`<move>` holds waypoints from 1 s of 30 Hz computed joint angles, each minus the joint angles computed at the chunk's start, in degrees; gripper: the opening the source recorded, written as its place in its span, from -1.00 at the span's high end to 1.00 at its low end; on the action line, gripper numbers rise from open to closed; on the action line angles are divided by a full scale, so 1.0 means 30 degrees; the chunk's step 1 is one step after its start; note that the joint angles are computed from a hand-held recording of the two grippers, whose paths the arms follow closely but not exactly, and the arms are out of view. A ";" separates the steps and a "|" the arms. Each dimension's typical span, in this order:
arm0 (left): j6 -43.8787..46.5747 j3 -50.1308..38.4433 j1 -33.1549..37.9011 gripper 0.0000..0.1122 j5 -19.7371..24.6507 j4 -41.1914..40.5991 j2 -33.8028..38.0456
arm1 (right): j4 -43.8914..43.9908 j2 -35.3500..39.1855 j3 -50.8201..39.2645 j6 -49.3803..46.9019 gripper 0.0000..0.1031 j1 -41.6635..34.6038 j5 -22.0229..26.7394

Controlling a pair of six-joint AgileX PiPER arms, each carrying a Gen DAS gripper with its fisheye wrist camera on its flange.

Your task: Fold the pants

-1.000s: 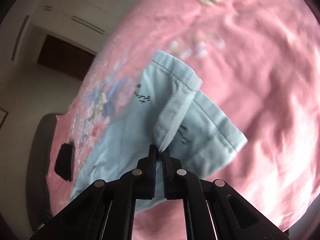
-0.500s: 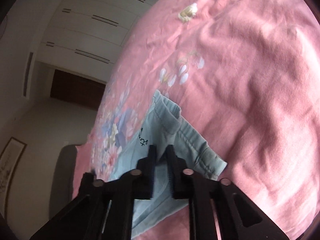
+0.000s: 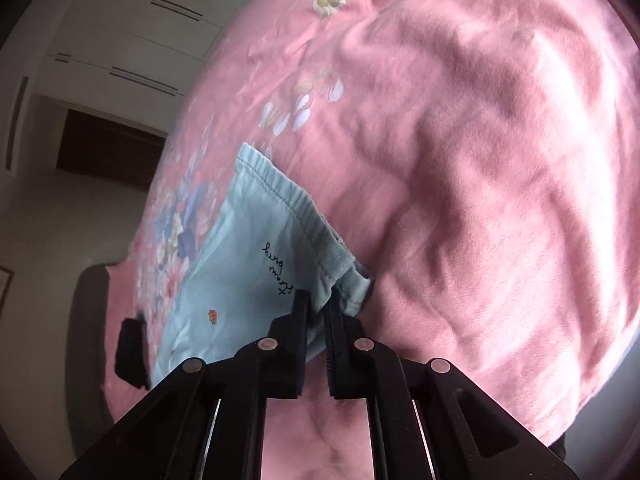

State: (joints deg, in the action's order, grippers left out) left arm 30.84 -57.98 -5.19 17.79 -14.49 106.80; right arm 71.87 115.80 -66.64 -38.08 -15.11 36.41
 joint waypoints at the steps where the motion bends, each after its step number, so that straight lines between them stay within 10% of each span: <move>1: 0.1014 0.0111 0.0135 0.74 0.0236 -0.0915 -0.0329 | -0.1296 -0.0596 -0.0013 0.0840 0.88 0.0230 -0.0835; 4: 0.4817 0.0973 0.0844 0.36 0.0891 -0.4518 -0.1841 | -0.4527 -0.2607 0.0617 0.2439 0.61 0.1454 -0.4072; 7: 0.7442 0.2151 0.1650 0.04 0.0858 -0.7200 -0.3406 | -0.3247 -0.3191 0.0693 -0.0304 0.61 0.2243 -0.3497; 19: 0.6296 0.2769 0.8498 0.07 0.1182 -1.0141 -0.4904 | -0.4695 -0.0286 -0.3423 -0.4871 0.61 0.9598 0.1839; 30: 0.7023 0.2064 2.0362 0.07 0.7294 -1.5271 -0.3273 | -0.5399 0.0471 -0.3667 -0.4167 0.61 1.0697 0.2723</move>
